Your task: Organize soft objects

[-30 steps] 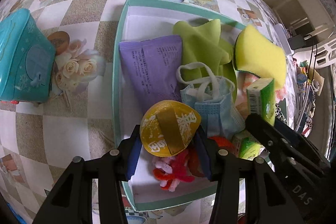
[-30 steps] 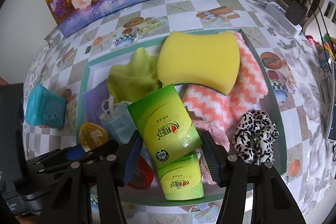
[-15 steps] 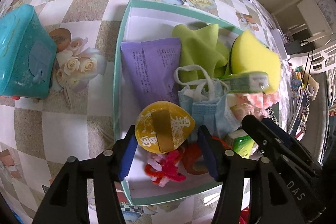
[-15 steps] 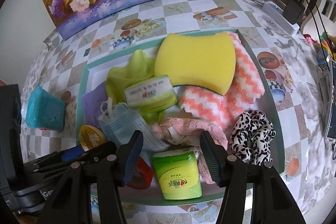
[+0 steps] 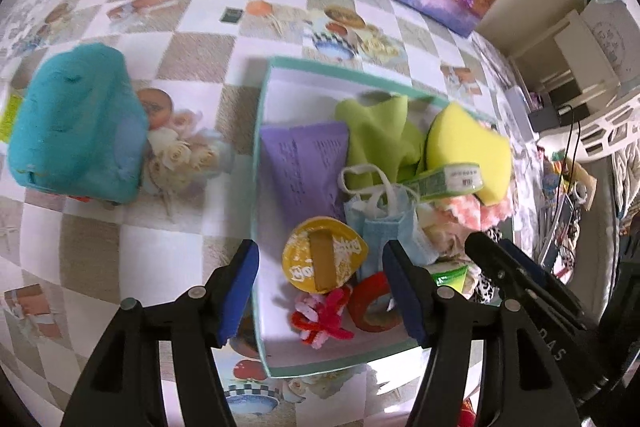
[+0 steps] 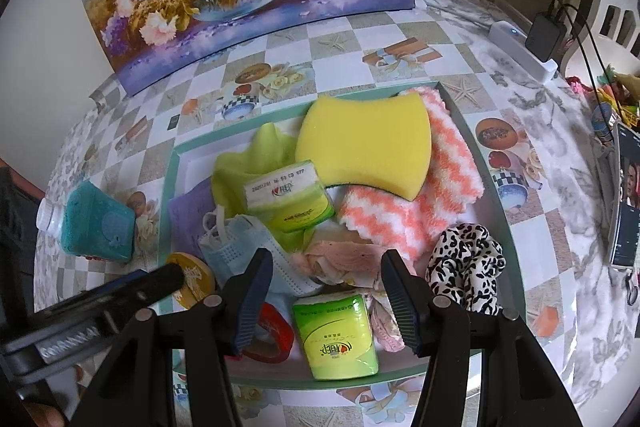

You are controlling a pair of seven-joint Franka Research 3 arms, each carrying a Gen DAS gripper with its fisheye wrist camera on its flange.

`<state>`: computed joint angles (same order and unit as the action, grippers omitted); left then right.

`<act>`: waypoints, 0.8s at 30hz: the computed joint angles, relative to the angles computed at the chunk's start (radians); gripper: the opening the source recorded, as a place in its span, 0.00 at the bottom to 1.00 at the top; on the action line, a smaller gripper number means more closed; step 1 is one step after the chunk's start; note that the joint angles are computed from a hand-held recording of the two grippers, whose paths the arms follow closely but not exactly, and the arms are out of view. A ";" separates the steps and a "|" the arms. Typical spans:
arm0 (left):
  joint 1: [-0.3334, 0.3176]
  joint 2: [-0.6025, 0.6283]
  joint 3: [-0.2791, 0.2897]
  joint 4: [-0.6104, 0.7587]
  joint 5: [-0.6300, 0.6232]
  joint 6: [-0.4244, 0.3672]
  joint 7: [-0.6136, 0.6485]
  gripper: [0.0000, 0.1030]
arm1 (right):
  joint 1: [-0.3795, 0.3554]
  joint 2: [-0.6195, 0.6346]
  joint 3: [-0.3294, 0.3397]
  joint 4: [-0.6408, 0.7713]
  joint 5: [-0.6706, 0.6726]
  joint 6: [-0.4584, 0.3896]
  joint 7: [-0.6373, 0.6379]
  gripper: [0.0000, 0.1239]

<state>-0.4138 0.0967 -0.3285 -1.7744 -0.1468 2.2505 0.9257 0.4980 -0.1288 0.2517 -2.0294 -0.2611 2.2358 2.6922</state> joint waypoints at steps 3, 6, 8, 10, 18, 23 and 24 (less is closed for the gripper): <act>-0.002 -0.008 0.006 -0.004 0.042 -0.001 -0.033 0.63 | 0.002 0.006 0.000 0.006 0.003 -0.009 -0.008 0.49; -0.002 -0.010 0.009 -0.004 0.074 -0.010 -0.057 0.64 | 0.005 0.012 0.000 0.012 0.000 -0.020 -0.010 0.49; -0.006 -0.005 0.011 0.006 0.116 -0.035 -0.085 0.73 | 0.006 0.014 -0.001 0.014 -0.001 -0.029 -0.009 0.49; -0.012 0.002 0.011 0.020 0.165 -0.062 -0.117 0.82 | 0.007 0.018 -0.003 0.018 0.002 -0.043 -0.010 0.55; -0.018 -0.002 0.013 0.022 0.253 -0.077 -0.162 0.87 | 0.007 0.022 -0.011 0.015 0.021 -0.062 -0.010 0.57; -0.021 0.003 0.016 0.030 0.298 -0.110 -0.216 0.88 | 0.006 0.020 -0.011 0.011 0.009 -0.072 0.006 0.80; -0.020 -0.002 0.017 0.022 0.305 -0.101 -0.223 0.91 | 0.005 0.020 -0.011 0.012 0.008 -0.074 0.009 0.83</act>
<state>-0.4334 0.0951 -0.3110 -1.7522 0.1581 2.1495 0.7030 0.5033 -0.1085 0.2408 -2.0174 -0.2534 2.1615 2.7011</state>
